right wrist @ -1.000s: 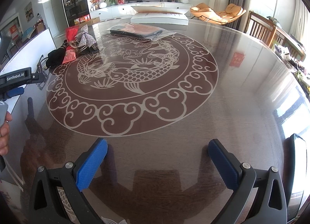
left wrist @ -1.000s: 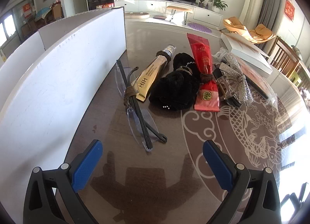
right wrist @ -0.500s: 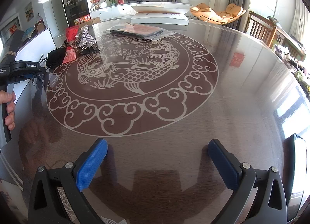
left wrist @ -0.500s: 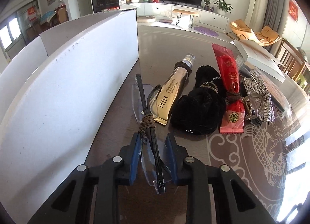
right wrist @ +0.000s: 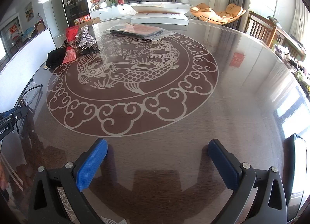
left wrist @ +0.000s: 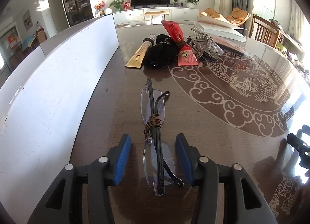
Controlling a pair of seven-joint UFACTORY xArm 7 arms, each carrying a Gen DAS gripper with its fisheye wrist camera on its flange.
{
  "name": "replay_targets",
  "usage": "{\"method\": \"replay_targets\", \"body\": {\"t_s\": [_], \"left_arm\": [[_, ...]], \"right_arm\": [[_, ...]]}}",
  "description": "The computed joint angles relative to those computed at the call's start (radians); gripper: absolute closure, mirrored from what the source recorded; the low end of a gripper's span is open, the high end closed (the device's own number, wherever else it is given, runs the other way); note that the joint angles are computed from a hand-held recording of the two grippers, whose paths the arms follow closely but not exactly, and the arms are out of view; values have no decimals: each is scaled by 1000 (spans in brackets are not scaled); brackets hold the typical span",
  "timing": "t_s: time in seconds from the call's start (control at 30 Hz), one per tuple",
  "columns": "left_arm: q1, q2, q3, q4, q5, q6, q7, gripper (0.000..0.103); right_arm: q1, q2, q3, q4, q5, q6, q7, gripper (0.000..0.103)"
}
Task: Organize objects
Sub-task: 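Lift the rimless eyeglasses off the table with the left gripper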
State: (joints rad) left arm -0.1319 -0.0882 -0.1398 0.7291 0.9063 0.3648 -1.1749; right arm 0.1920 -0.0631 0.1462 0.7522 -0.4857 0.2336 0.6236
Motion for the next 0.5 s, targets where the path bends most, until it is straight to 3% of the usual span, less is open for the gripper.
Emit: {"method": "replay_targets", "body": {"t_s": [0.07,0.1,0.2,0.33,0.5], "left_arm": [[5,1,18,-10,-54,-25,42,17],[8,1,27,-19,-96,-51,65,17],[20,37,14,11,-41,-48,3,7],[11,46,26,11,-37,-55,-6,0],[4,47,33,10,-29,-59,-17,0]], "right_arm": [[0,0,0,0,0,0,0,0],[0,0,0,0,2,-1,-1,0],[1,0,0,0,1,0,0,0],[1,0,0,0,1,0,0,0],[1,0,0,0,1,0,0,0]]}}
